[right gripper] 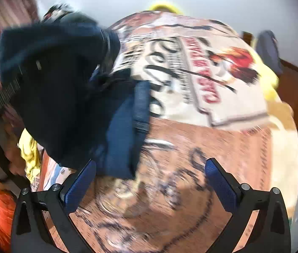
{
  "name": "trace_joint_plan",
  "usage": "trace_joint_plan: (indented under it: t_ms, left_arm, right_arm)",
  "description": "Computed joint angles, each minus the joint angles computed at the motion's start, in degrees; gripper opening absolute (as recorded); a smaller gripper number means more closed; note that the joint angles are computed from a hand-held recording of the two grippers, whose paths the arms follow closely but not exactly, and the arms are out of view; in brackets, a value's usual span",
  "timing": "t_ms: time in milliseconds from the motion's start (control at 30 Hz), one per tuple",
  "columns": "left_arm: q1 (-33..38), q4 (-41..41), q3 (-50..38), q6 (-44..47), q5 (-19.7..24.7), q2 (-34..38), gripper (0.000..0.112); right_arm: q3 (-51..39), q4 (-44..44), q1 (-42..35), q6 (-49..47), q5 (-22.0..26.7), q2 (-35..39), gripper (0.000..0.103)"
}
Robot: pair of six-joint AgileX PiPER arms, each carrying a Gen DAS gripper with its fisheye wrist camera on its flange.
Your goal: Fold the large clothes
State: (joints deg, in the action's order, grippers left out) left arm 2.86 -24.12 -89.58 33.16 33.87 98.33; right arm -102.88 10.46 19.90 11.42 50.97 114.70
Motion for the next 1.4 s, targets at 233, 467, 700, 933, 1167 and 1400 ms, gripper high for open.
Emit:
trace_joint_plan:
  t_ms: [233,467,700,933,1167,1400]
  left_arm:
    - [-5.7,5.5,13.1,7.9,1.4,-1.9,0.027]
    - [-5.5,7.3,18.6,8.1,4.0,-5.9,0.041]
    - [4.7,-9.0,13.5,18.1,23.8,-6.9,0.08]
    - [13.9,-12.4,9.0,21.7,28.1,-8.2,0.086]
    - [19.9,-12.2,3.9,22.9,24.6,-4.8,0.091]
    - [21.5,-4.1,-2.4,16.1,27.1,6.6,0.091]
  right_arm:
    - [15.5,3.0,-3.1,-1.3,-6.1,-9.9,0.103]
    - [22.6,2.6,-1.7,-1.4,-9.5,-14.6,0.103]
    - [21.5,1.8,0.3,0.0,-9.8,-16.0,0.103]
    - [13.5,2.0,2.8,0.6,-8.5,-12.2,0.103]
    - [-1.9,3.0,6.1,0.3,-3.4,-0.3,0.103]
    - [-13.4,1.5,7.2,2.0,4.0,11.3,0.103]
